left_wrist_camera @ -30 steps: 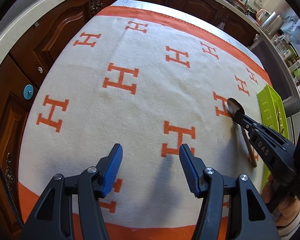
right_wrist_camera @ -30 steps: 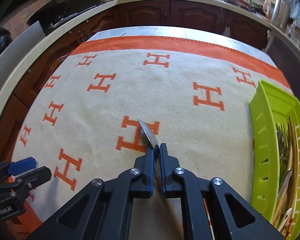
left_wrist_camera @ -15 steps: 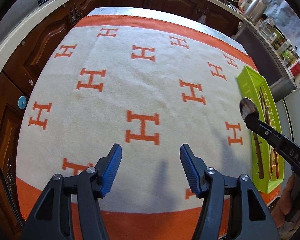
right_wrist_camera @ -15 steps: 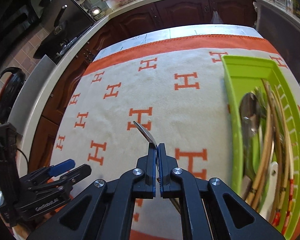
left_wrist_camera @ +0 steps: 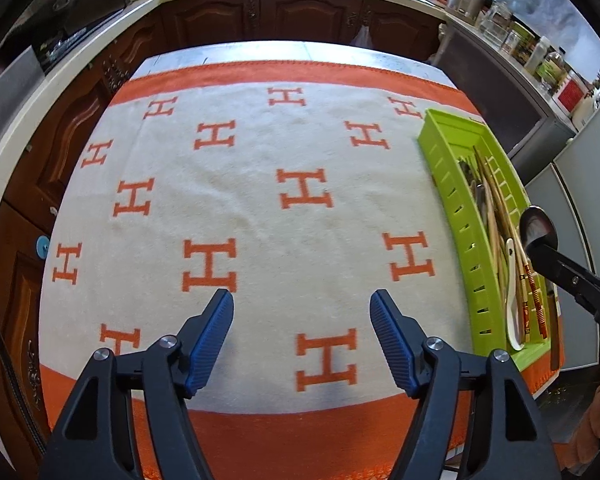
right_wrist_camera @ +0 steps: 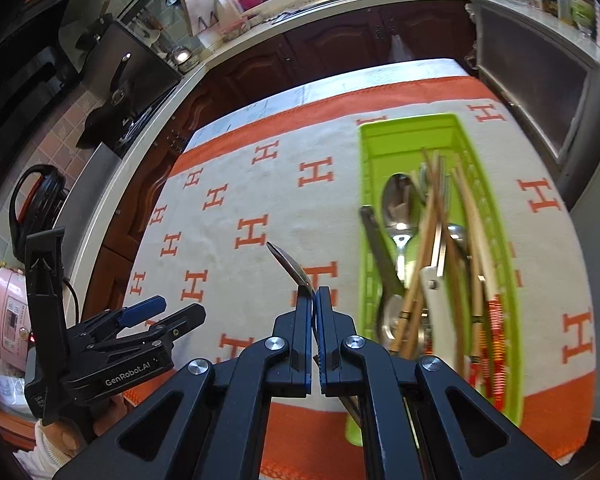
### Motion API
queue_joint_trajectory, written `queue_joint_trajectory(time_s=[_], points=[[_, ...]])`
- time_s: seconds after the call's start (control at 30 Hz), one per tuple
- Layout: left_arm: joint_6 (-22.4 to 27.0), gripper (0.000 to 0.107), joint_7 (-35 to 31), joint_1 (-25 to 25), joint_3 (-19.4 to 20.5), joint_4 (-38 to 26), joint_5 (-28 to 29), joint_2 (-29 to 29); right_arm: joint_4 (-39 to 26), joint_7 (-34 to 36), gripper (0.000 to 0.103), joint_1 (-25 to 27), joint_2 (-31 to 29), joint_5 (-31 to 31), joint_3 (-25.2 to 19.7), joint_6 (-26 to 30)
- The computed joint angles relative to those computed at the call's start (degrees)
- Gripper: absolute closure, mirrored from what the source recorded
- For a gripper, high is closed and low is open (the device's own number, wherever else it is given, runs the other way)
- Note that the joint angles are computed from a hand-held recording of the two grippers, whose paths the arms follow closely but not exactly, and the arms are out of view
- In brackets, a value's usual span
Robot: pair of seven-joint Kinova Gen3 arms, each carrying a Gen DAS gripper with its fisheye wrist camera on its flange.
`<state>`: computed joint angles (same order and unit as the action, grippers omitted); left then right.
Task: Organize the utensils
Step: 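Carry the spoon over the green tray with the right tool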
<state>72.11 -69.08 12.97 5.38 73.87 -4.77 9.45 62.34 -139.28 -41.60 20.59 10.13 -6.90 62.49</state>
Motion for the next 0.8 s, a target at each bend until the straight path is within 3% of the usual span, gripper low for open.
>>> queue_joint_trajectory(time_s=[0.33,0.8], points=[[-0.67,0.007,7.01,5.16,0.63,-4.19,-9.09,0.5,2.86,-1.6,0.101,4.65,-4.17,1.34,1.02,1.84],[5.57,0.006,8.08,10.49,-0.92,-15.56,-13.56,7.48,-2.04,-2.58,0.099,10.82,1.75,-3.85,2.53,2.24]])
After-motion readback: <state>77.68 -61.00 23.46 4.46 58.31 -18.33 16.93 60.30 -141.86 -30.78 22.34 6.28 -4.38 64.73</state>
